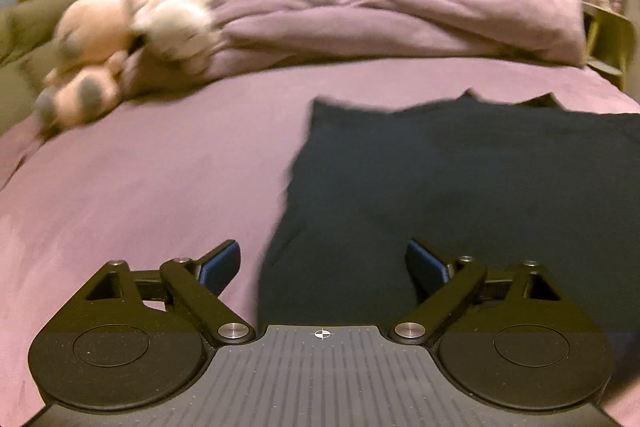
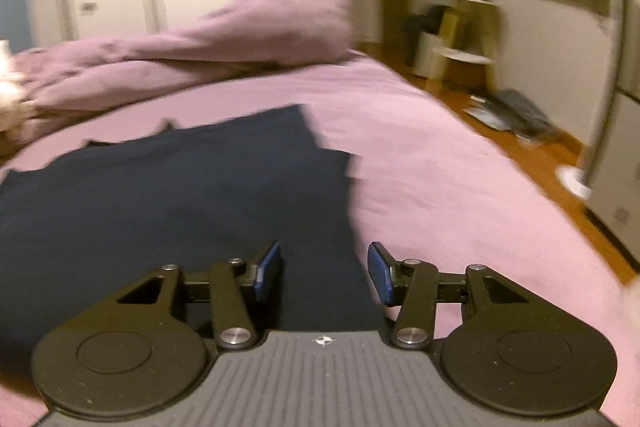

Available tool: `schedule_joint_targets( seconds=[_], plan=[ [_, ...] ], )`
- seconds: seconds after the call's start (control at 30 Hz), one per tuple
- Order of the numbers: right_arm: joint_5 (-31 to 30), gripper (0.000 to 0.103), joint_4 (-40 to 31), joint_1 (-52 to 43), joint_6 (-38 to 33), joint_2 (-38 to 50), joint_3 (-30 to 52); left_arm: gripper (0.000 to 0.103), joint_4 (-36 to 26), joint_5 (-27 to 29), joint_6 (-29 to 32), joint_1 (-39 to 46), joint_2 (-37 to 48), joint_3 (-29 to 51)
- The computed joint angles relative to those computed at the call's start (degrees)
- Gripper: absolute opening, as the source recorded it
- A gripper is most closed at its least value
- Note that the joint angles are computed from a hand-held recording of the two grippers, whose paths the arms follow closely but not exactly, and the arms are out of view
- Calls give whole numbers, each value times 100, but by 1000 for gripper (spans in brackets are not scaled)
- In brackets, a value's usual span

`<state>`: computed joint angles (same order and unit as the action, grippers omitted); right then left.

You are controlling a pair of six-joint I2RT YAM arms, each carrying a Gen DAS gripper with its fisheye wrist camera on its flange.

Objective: Fold large clothes

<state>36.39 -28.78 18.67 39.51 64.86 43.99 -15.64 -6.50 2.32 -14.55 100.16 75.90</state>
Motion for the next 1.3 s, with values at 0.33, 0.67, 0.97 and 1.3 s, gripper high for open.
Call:
schedule_joint_targets(
  seconds=[0.33,0.67,0.97,1.3],
  plan=[
    [369,26,-430,807,307,1,458,89,-866,1225,-703,775,-1385,-895],
    [530,22,-528,1254,542,233,705,84,-1080,2727,-1642,1020,-549,-454],
    [-353,22,355,1892,166,1418,1552,82,-866,3253,-2556,1143,213,116],
    [-544,22,456,2372,-172,2854,2499,68,-703,3704,-2788,1353,483,219]
  ],
)
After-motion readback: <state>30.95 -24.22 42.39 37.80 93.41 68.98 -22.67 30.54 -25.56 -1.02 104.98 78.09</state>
